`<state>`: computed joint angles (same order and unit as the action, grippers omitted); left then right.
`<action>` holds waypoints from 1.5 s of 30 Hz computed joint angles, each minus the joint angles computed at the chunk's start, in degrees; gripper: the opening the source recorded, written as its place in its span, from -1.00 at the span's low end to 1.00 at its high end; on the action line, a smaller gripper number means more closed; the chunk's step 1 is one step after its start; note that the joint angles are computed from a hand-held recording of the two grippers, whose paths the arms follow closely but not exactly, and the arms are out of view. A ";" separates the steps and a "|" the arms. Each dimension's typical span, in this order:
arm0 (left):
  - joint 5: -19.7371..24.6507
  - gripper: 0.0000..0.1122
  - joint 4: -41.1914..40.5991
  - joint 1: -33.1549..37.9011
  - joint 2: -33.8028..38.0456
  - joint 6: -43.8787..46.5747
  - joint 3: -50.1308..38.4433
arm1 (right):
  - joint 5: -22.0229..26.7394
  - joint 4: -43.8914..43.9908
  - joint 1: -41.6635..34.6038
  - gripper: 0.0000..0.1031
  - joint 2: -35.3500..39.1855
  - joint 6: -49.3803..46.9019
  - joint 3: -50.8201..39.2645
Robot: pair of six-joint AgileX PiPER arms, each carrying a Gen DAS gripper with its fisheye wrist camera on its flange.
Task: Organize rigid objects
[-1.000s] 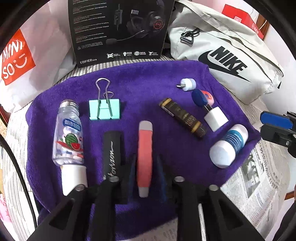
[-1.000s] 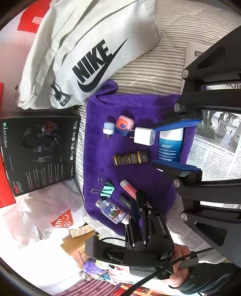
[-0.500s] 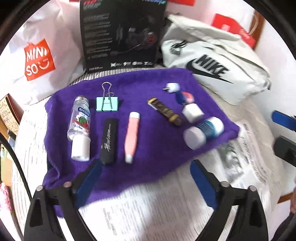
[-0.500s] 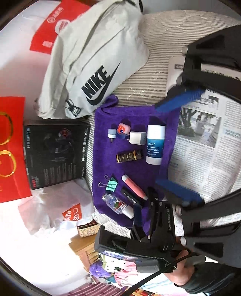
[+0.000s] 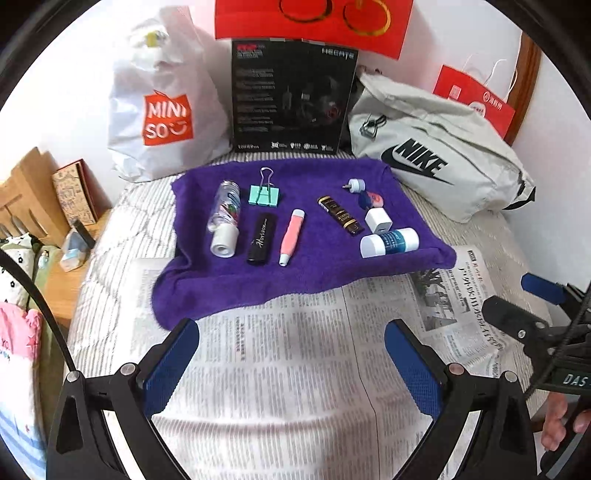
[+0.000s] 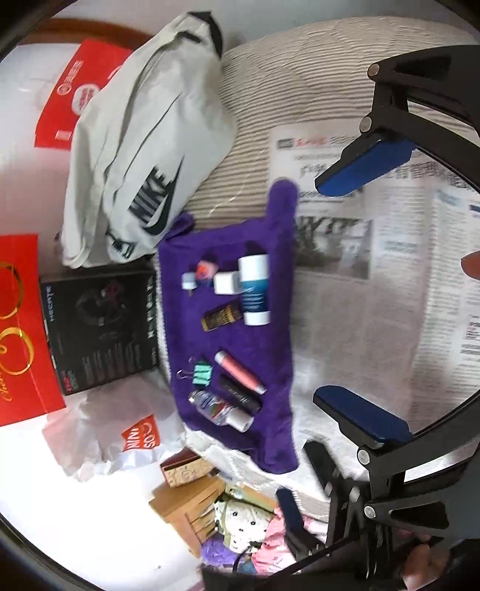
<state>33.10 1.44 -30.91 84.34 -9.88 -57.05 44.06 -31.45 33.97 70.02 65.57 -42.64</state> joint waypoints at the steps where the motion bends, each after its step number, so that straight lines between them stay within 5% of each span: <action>1: 0.28 0.81 0.39 -0.12 -0.76 -0.67 0.23 | 1.63 -0.44 1.40 0.98 -0.74 1.43 0.12; 14: 2.82 0.81 4.87 -2.95 -7.39 -7.14 4.16 | 16.26 -4.75 14.89 0.99 -3.50 11.87 -1.83; 45: 5.15 0.81 6.55 -4.52 -9.57 -8.11 4.18 | 22.08 -5.28 20.13 0.99 -3.72 14.76 -3.64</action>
